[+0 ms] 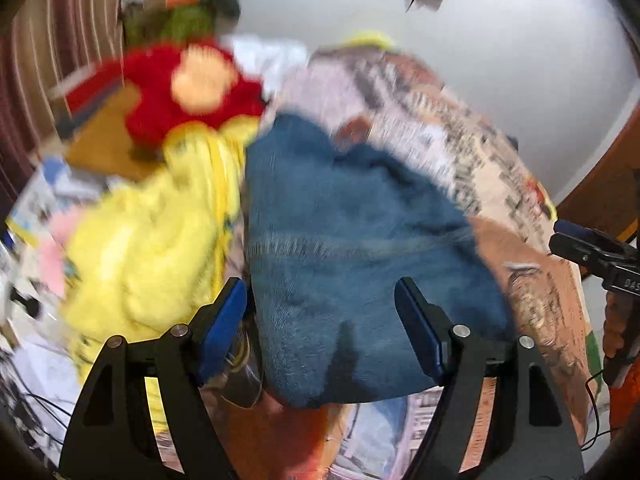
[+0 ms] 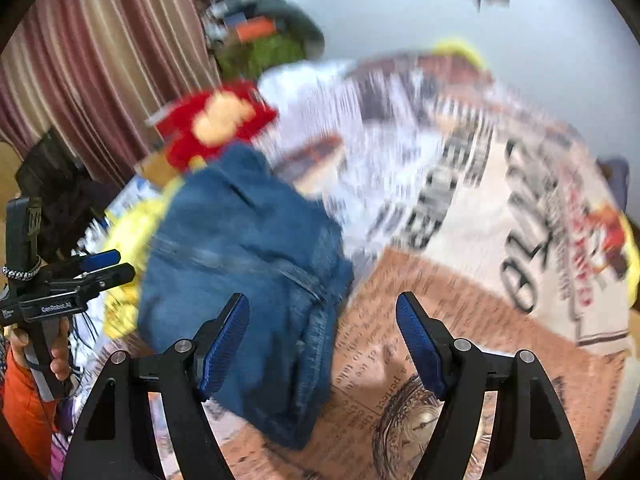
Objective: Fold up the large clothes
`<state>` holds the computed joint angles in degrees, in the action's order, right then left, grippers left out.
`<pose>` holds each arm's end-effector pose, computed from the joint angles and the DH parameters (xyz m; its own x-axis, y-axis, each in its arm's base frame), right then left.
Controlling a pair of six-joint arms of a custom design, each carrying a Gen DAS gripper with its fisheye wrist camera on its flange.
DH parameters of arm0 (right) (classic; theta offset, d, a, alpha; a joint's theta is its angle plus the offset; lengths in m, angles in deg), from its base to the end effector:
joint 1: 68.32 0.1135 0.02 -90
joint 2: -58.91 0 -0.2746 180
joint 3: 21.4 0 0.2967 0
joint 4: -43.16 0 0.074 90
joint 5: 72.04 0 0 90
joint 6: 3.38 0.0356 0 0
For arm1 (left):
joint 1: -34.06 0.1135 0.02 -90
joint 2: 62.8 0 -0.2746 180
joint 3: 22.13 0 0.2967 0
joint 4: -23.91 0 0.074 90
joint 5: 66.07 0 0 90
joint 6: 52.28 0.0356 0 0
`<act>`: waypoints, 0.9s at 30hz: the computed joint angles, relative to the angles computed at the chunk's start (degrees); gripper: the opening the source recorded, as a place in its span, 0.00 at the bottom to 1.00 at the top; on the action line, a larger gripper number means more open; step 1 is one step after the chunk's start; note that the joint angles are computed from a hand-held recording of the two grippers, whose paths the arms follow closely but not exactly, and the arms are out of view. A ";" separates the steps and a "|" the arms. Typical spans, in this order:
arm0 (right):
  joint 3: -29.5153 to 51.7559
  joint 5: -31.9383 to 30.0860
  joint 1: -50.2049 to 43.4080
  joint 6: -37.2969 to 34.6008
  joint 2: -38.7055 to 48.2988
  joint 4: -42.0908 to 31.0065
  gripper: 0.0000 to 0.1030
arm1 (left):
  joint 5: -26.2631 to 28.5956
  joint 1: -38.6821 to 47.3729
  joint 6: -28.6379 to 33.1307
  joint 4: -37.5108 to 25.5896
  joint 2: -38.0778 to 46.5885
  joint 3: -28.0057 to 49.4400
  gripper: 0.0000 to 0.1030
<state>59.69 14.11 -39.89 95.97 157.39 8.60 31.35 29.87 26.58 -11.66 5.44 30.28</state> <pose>0.3604 0.1978 0.2102 -0.7664 -0.2306 -0.5996 -0.3921 0.9072 0.1523 0.2708 -0.0244 0.2022 -0.7943 -0.1339 -0.5926 -0.0007 0.9756 -0.2196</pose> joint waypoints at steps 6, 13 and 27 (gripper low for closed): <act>-9.24 4.48 5.31 3.16 -19.36 6.19 0.71 | -10.21 -9.54 -1.94 -4.26 -17.30 1.80 0.74; -15.63 16.29 16.00 6.59 -37.44 8.87 0.71 | -32.61 -31.57 -3.89 -8.24 -31.85 4.65 0.74; -21.71 55.85 47.92 9.19 -50.87 6.32 0.71 | -80.03 -74.99 -21.36 -23.44 -33.21 6.78 0.86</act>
<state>37.99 69.96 8.04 105.16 106.52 14.92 -48.67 -45.12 5.22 -35.10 -27.76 37.06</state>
